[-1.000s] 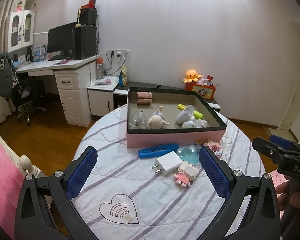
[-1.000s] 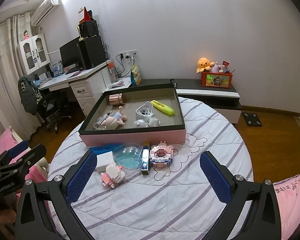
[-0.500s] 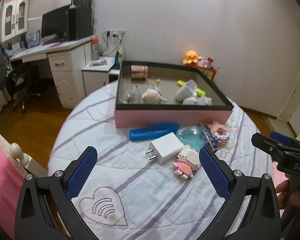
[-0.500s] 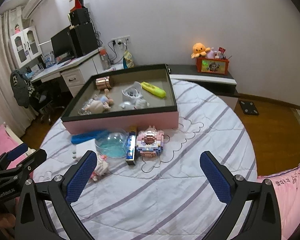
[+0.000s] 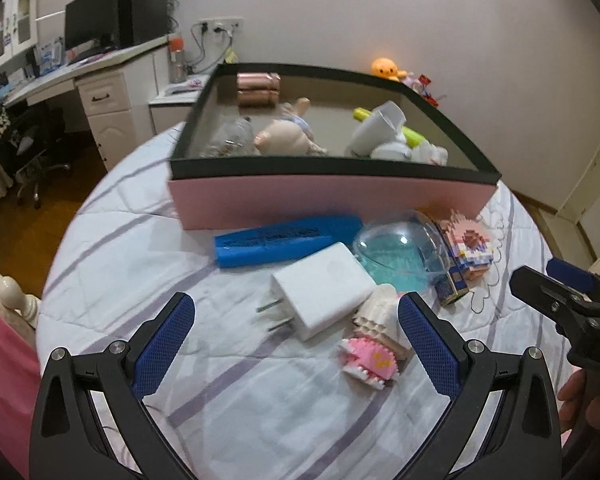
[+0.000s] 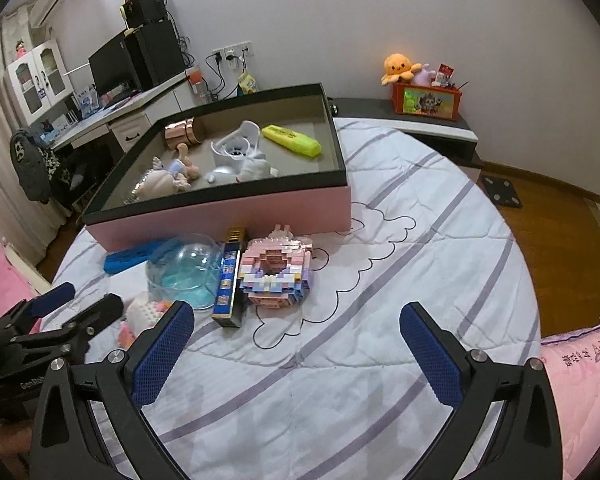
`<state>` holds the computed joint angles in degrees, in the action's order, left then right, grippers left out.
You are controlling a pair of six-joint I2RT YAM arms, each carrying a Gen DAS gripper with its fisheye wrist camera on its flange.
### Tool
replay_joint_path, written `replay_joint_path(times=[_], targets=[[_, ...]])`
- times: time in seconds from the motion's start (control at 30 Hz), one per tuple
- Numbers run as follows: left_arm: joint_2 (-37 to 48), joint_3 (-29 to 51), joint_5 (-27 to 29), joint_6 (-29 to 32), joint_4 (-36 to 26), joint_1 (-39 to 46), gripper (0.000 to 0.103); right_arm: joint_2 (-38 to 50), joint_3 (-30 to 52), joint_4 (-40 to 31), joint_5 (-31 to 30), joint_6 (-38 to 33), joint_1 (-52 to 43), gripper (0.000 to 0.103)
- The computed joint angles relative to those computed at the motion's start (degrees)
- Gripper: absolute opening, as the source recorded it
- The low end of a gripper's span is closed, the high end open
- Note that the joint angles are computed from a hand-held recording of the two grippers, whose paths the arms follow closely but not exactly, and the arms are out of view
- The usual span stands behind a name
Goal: Organize rigid objects
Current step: 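Withdraw both tools from the box toward the block figures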
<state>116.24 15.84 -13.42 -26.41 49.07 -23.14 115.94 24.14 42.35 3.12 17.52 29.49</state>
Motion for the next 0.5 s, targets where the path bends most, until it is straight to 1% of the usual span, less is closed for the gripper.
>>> replay_joint_path(times=[0.1,0.2,0.27,0.33,0.5], targets=[[0.2,-0.9,-1.0,-0.4,1.6,-2.4,0.103,1.2,0.8,0.0,-1.1,-0.5,-1.4,0.103],[1.2,-2.0,-3.2,-1.6,3.0,-5.8,0.103,2.0,1.4,0.0,-2.0,-1.0,-2.3,0.103],[2.9,-1.9,-2.5,-2.3,3.7,-6.8,0.103,2.8,2.2,-0.1,-2.5,-1.6,-2.8,0.103],[4.6,-0.6,-2.1,-2.7,3.2,-7.8,0.103,3.7,3.0,-0.3,-2.8,-2.0,-3.1,0.103],[4.7,0.9,-2.0,-2.4,1.9,-9.2,0.102,6.0,5.6,-0.7,-3.7,-2.8,-3.7,0.103]])
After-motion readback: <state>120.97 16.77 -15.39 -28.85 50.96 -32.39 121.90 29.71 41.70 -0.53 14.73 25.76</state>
